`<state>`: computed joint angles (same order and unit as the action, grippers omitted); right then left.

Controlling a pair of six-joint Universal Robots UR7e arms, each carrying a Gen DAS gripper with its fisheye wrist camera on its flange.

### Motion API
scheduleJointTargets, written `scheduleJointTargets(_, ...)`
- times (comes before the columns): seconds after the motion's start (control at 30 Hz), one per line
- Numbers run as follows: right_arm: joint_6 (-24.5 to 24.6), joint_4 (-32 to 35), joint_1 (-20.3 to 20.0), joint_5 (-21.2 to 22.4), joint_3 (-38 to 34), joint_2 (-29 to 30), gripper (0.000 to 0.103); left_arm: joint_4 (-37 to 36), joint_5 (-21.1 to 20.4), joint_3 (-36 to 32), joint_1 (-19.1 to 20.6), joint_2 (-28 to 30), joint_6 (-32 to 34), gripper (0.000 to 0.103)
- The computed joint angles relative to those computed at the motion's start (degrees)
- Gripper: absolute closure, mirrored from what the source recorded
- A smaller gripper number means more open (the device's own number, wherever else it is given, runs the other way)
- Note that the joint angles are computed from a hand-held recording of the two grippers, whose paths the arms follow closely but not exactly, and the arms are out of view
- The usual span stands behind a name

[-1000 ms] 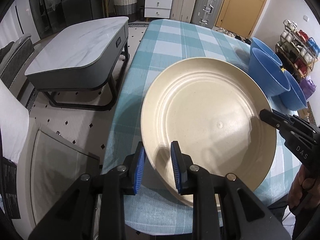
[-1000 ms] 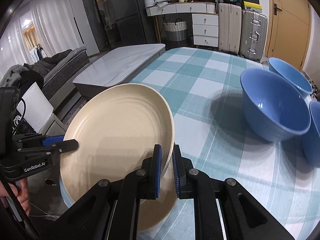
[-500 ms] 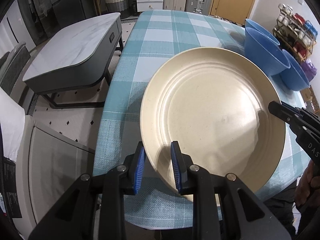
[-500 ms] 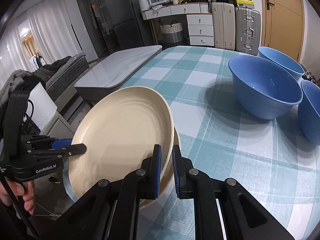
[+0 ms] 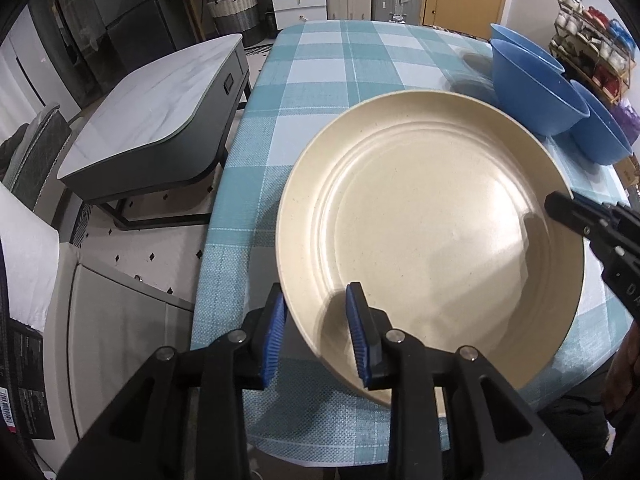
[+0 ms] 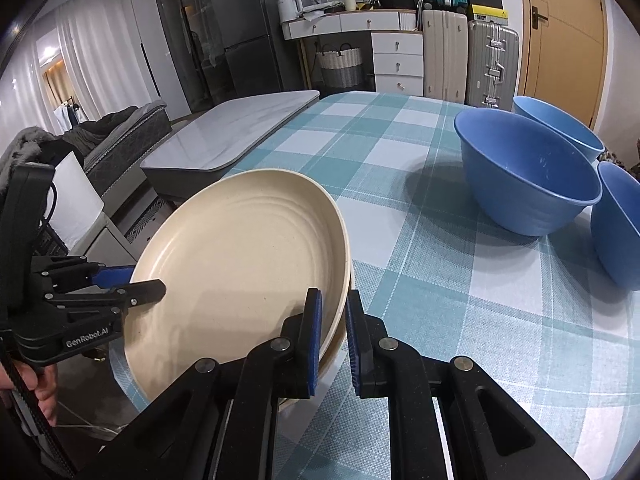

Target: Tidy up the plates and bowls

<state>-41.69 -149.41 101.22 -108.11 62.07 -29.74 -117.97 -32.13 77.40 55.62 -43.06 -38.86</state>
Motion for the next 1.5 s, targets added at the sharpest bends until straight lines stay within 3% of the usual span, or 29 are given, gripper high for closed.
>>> scheduleJointTargets(0.5,0.1,-0.9,0.0,0.3,0.4,-0.2,0.09,-1.9,-0.4,0.7,0.1,0.1,1.2,0.063)
scheduleJointTargets(0.87,-2.1,0.3,0.4,-3.5,-0.7,0.8,0.089,-5.6,-2.6,2.6,0.3,-0.9,1.7,0.062)
scheduleJointTargets(1.17,1.5,10.4,-0.8,-1.3,-6.0,2.1,0.088,-9.2,-3.4,4.3,0.4,-1.8,2.3,0.062)
scheduleJointTargets(1.3,1.6,12.7,-0.9,-1.6,-8.0,3.2,0.087,-14.0,-4.2,6.0,0.5,-2.5,4.2,0.06)
scheduleJointTargets(1.5,3.6,17.2,-1.3,-1.2,-11.6,4.8,0.087,-14.1,-4.5,6.7,0.8,-3.0,2.9,0.059)
